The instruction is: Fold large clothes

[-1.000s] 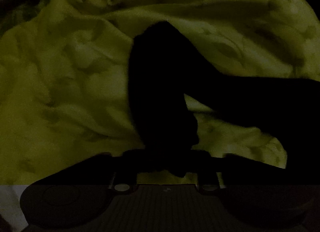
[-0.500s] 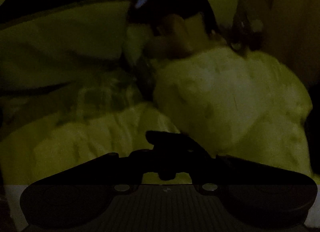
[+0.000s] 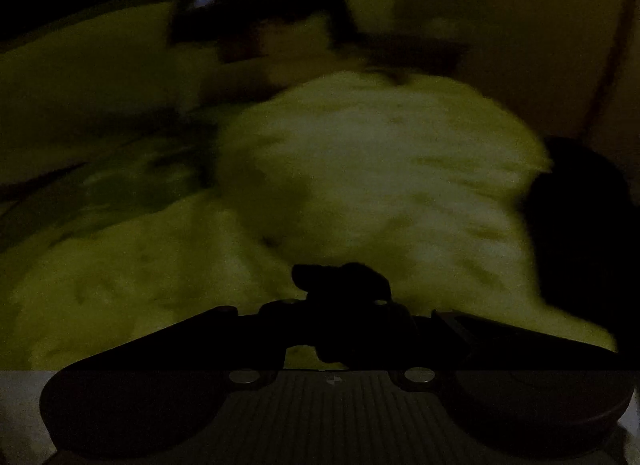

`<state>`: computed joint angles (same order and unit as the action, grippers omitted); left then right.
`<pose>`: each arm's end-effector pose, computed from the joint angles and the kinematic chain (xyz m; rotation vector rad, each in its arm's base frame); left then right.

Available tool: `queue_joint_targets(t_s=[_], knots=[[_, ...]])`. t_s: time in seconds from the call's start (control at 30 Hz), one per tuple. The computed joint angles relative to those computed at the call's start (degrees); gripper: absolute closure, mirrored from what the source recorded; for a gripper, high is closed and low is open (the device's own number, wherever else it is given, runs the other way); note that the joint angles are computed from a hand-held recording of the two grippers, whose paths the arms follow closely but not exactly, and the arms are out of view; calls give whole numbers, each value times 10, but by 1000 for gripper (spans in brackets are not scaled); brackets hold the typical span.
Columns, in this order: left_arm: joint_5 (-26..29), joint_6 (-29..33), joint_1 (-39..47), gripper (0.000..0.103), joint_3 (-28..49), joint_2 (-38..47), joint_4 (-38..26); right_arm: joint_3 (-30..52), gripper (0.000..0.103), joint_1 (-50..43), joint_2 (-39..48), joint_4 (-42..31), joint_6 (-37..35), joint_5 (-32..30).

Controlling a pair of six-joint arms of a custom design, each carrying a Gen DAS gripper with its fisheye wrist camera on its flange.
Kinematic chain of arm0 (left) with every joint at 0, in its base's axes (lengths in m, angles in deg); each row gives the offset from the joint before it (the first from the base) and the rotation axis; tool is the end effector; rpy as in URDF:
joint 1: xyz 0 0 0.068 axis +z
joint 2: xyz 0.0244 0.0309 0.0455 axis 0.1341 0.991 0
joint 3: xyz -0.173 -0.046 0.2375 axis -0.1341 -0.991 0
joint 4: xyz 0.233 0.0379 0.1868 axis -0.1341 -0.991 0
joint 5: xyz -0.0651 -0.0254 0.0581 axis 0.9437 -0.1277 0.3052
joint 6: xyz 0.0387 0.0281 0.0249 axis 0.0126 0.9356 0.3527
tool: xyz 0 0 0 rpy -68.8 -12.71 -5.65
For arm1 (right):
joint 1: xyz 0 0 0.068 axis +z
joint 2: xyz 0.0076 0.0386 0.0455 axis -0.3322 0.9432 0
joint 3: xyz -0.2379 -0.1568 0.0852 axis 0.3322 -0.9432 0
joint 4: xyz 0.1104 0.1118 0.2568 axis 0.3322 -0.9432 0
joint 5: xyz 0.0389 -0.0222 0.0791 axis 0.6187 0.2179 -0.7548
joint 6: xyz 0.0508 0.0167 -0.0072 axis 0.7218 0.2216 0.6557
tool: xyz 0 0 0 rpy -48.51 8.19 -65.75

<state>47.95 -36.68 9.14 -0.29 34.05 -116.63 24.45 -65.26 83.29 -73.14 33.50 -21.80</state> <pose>0.3857 0.0220 0.3562 -0.8057 2.1241 0.1399 0.2617 -0.2522 0.3025 -0.0281 2.8767 0.3677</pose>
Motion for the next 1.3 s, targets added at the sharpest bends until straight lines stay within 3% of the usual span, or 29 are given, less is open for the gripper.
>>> queue_joint_targets(t_s=[0.13, 0.4, 0.43, 0.47, 0.5, 0.53, 0.67, 0.73, 0.9, 1.17, 1.3], knots=[[39, 53, -99, 49, 39, 21, 27, 0, 45, -8, 0, -1, 6, -1], [167, 53, -307, 49, 160, 155, 23, 5, 45, -25, 1, 4, 15, -2], [186, 58, -331, 41, 179, 183, 14, 5, 45, -28, 1, 4, 15, 0], [196, 63, -350, 21, 203, 213, -3, 6, 45, -31, 2, 4, 16, 1], [199, 65, -370, 7, 234, 248, -30, 6, 45, -34, 2, 4, 18, 3], [198, 65, -388, 0, 274, 287, -70, 7, 45, -36, 2, 4, 19, 5], [210, 62, -427, 0, 374, 390, -184, 9, 45, -36, 0, 5, 15, 10], [238, 66, -428, 0, 365, 397, -203, 7, 45, -36, -3, 10, 11, 11], [254, 69, -407, 0, 228, 307, -168, 13, 42, -28, 9, 21, 31, 6], [181, 37, -301, 0, 31, 176, -127, 45, 40, 22, 40, 56, 55, -32], [146, 36, -245, 0, -34, 124, -111, 65, 40, 49, 67, 87, 112, -70]])
